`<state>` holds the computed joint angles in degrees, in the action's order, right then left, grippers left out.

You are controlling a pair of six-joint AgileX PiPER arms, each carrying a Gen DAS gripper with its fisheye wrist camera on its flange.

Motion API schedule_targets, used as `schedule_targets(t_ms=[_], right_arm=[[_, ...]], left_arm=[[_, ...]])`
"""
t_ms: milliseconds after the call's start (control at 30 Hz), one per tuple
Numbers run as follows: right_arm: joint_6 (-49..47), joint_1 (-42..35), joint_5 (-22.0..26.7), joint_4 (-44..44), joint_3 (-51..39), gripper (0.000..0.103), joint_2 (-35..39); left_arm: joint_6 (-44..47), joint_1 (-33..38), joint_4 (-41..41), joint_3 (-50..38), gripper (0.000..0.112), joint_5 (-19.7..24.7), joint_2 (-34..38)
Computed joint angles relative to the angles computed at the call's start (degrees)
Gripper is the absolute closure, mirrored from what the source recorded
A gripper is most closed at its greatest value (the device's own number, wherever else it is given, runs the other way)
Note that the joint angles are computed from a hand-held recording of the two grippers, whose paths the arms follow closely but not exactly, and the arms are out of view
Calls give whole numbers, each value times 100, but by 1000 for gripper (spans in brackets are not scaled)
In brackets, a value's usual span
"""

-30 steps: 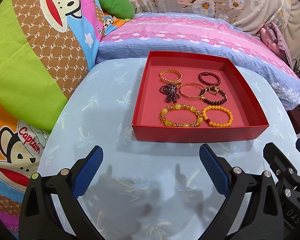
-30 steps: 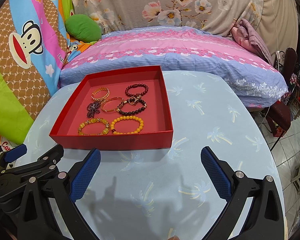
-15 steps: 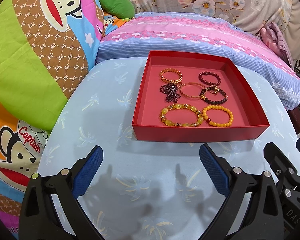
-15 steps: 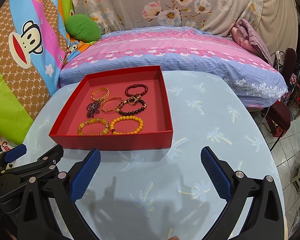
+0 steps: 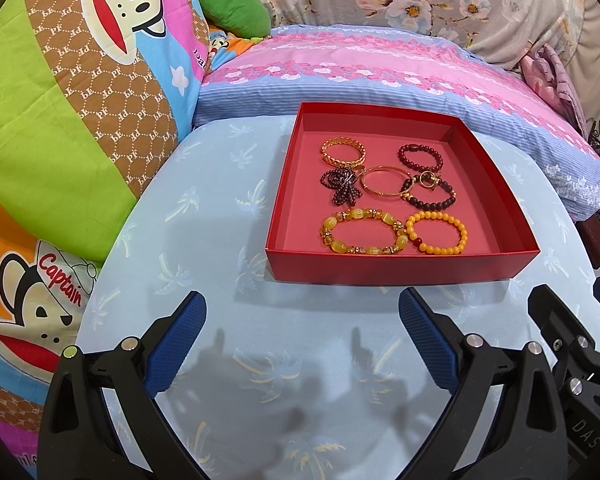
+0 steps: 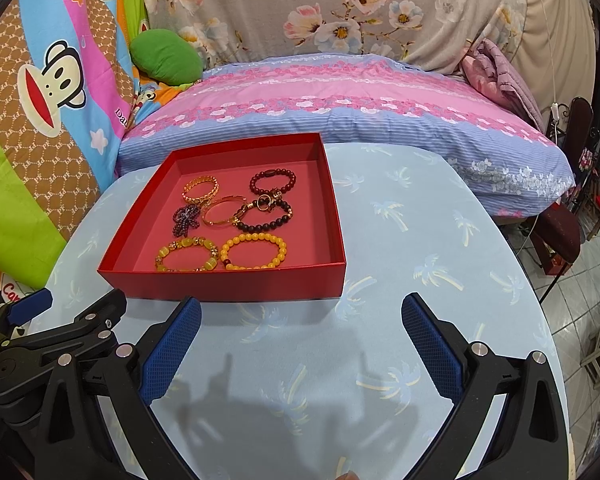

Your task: Organize jewelry

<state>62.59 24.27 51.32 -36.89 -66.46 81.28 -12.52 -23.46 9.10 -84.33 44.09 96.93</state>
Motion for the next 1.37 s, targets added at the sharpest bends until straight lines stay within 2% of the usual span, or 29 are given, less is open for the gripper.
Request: schedule_targets(t_ms=[1067, 1367], right_arm=[[-79, -75, -32, 64, 35, 6, -25], [-128, -161, -117, 80, 139, 6, -100]], left_arm=[[31, 4, 68, -132, 21, 91, 121], [-63, -41, 136, 3, 21, 1, 24]])
